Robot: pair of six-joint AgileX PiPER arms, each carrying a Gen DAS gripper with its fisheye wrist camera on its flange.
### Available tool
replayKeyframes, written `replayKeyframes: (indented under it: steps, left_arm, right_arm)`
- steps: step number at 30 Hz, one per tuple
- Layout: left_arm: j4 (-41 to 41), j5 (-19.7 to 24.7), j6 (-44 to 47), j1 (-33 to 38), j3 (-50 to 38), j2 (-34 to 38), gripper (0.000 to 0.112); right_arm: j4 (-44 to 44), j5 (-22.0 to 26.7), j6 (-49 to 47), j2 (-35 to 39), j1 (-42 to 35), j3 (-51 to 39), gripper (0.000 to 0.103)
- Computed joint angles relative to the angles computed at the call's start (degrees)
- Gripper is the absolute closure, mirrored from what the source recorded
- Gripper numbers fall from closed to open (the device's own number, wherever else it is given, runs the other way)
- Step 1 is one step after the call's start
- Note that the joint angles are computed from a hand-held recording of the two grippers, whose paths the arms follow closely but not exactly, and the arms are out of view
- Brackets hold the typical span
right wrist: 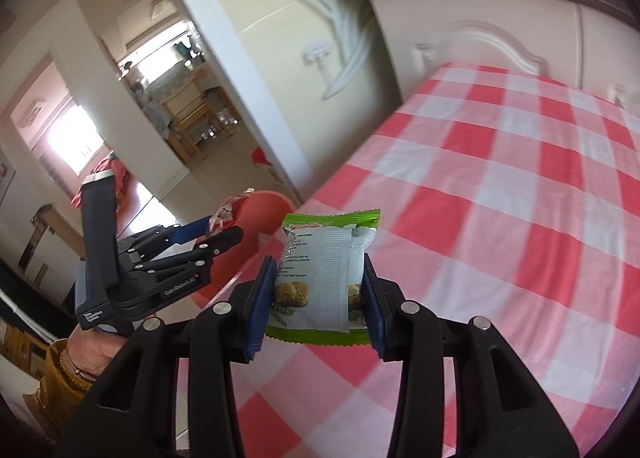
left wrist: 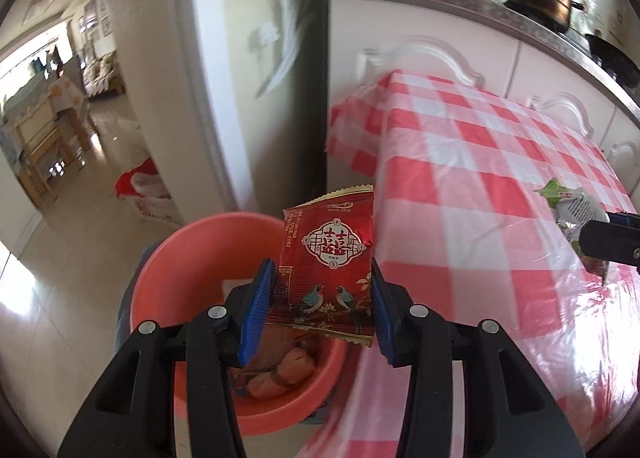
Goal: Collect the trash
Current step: 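Carry both packets over the orange bucket and open both tools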
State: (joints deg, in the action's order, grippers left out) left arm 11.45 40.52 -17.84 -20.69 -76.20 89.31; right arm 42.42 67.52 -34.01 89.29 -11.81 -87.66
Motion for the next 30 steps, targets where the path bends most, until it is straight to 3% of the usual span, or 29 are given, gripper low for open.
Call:
replayKeyframes:
  steps: [14, 30]
  left_arm:
    - [-5.44, -3.86, 3.55, 10.29, 8.57, -1.78, 0.066]
    - [-10.02, -4.99, 7.21, 14.27, 10.45, 1.65, 0.065]
  right_arm:
    - [-7.91, -1.42, 7.83, 10.68, 19.00, -14.21, 0.061]
    - [-14.64, 1.74, 13.90, 23.38, 27.79, -29.23, 0.061]
